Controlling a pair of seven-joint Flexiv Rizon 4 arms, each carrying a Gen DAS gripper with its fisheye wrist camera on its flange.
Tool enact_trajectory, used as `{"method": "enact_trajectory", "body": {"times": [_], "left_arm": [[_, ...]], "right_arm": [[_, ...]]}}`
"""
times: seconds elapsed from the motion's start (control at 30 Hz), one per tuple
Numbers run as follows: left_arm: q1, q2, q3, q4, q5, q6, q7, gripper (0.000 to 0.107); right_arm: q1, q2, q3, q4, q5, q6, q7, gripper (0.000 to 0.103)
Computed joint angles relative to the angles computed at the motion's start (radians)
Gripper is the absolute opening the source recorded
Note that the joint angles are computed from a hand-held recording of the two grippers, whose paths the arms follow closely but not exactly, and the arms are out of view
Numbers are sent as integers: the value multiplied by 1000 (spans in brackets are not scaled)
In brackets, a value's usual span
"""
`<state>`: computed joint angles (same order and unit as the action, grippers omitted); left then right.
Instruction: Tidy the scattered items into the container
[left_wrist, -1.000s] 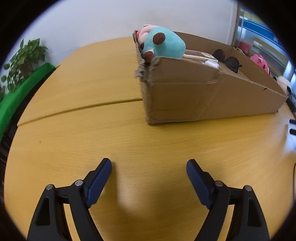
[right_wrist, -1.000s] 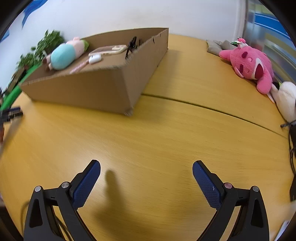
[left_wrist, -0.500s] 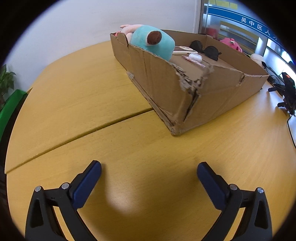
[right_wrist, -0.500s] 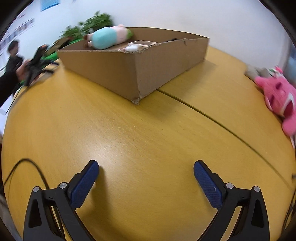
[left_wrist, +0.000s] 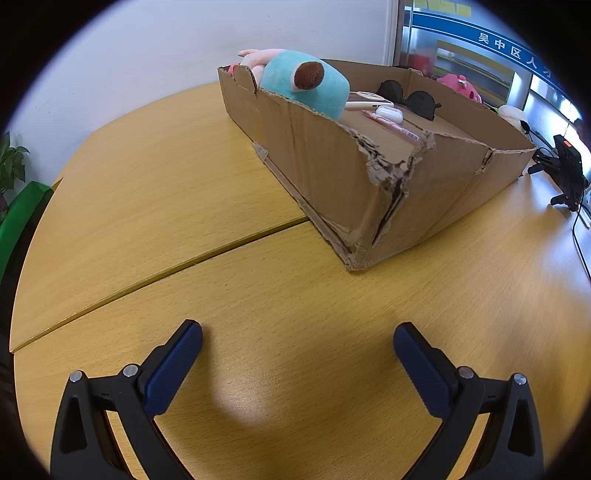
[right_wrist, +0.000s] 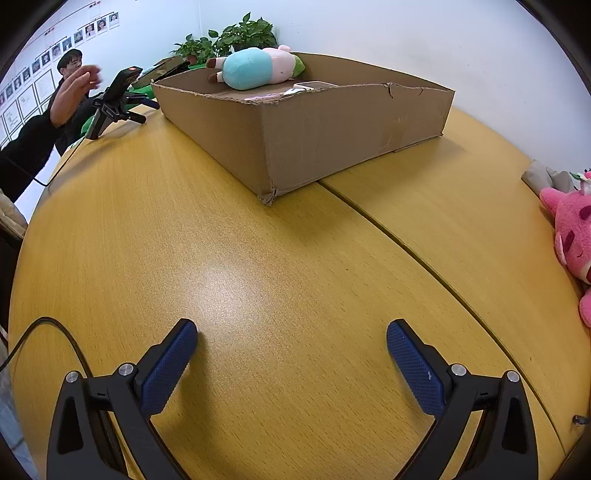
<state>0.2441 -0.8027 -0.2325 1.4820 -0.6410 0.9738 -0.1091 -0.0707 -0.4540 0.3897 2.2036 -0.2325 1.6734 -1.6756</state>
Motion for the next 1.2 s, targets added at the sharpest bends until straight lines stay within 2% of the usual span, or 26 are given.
{"method": "enact_trajectory", "body": {"times": [1.2], "left_arm": [[1, -4, 0, -4, -1, -2, 3, 103]], "right_arm": [[23, 0, -25, 6, -7, 10, 12, 103]]}}
